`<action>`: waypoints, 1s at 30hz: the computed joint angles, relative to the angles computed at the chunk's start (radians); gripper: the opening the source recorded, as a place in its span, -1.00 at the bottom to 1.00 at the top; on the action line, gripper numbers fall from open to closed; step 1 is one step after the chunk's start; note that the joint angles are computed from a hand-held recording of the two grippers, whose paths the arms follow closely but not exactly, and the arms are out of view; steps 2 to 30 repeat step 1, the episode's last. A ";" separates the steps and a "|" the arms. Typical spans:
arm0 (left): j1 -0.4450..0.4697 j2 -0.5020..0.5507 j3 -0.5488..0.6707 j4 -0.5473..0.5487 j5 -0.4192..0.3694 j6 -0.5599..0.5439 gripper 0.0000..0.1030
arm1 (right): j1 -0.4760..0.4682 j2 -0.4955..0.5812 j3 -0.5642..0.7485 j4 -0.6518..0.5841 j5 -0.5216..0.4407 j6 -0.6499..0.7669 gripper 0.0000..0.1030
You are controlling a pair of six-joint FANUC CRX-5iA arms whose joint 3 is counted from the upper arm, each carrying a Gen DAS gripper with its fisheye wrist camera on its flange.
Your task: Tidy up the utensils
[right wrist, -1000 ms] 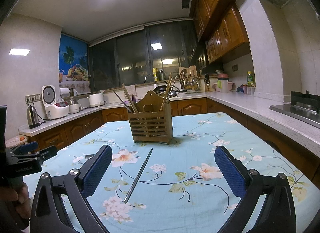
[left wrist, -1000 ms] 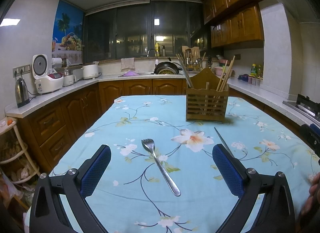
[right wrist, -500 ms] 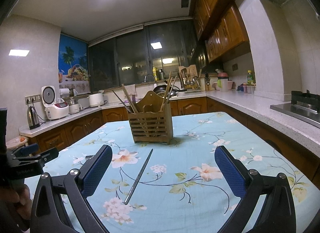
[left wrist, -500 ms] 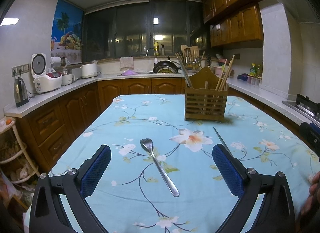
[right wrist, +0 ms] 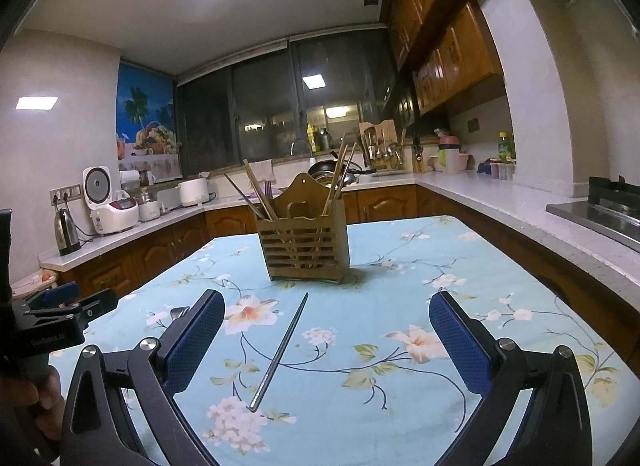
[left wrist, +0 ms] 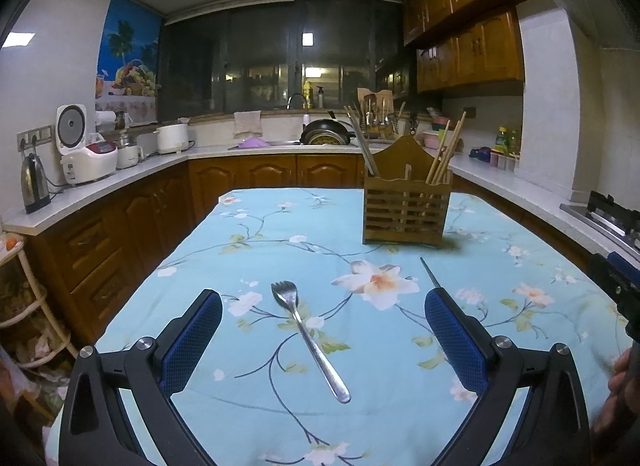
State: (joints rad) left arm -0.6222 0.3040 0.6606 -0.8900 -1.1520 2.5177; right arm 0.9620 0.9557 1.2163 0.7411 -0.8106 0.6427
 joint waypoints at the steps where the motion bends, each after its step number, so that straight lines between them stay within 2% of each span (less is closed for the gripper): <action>1: 0.001 0.001 0.002 0.003 0.001 -0.002 0.99 | 0.000 0.016 0.034 -0.015 -0.015 0.018 1.00; 30: 0.001 0.001 0.002 0.003 0.001 -0.002 0.99 | 0.000 0.016 0.034 -0.015 -0.015 0.018 1.00</action>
